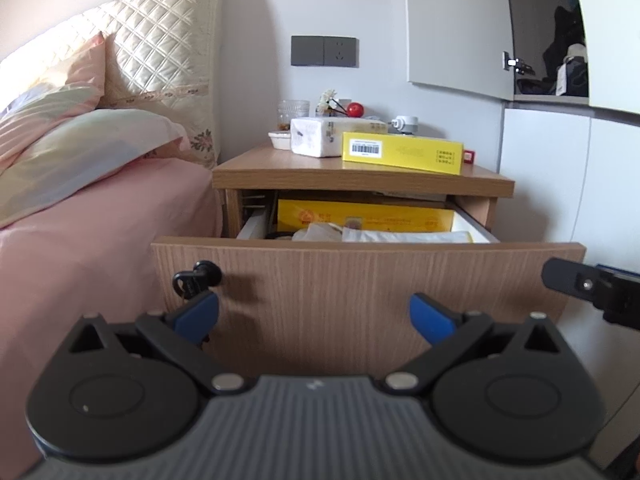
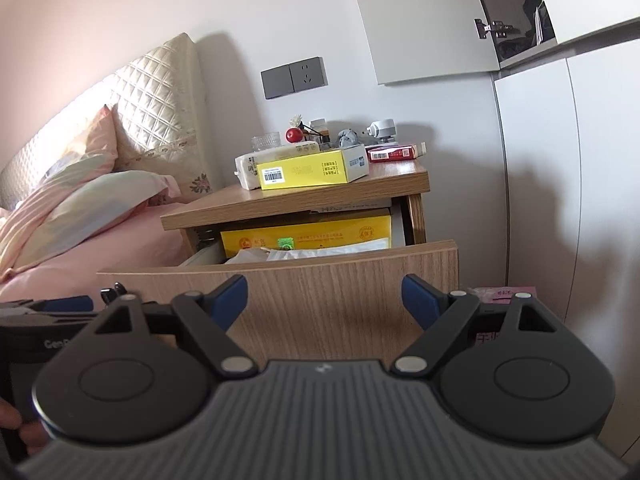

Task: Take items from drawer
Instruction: 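Bring the left gripper to the front panel of the open drawer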

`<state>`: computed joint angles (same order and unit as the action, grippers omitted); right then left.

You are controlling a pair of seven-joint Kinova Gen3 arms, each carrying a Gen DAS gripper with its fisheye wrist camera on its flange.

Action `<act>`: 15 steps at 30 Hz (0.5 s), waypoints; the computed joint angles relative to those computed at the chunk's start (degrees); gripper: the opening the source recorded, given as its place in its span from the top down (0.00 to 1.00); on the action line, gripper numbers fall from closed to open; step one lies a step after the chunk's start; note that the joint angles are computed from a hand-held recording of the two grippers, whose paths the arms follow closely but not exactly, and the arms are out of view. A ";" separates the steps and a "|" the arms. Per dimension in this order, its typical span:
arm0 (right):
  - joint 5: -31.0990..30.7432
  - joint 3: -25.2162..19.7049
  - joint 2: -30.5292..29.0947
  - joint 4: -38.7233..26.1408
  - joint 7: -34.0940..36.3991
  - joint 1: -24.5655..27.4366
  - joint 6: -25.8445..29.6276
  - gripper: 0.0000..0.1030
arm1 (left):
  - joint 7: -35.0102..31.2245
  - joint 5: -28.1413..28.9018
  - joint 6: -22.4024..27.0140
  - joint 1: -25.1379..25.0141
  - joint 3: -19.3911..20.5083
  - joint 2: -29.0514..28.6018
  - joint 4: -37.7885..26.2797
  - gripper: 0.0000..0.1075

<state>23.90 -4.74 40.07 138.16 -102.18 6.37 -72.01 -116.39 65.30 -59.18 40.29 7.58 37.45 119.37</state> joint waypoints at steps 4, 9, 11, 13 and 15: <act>-0.59 0.15 -0.10 -0.03 0.78 -0.73 0.66 0.17 | -0.35 0.25 -0.42 0.08 0.00 0.51 -0.66 0.04; 2.46 -0.13 0.23 -0.55 -0.27 0.82 1.03 0.17 | -1.34 -0.20 0.41 -0.32 0.05 0.86 -1.39 0.04; 3.26 -0.26 0.47 -0.68 -0.83 1.43 0.80 0.17 | -1.77 0.23 0.31 -0.23 -0.02 1.26 -1.98 0.04; 1.83 -0.25 0.42 -0.76 -1.02 1.04 1.10 0.17 | -2.31 0.64 0.46 -0.42 -0.02 1.48 -2.48 0.05; 1.69 -0.28 0.34 -1.29 -1.92 1.14 1.96 0.17 | -2.79 0.92 0.56 -0.65 -0.04 1.75 -3.04 0.05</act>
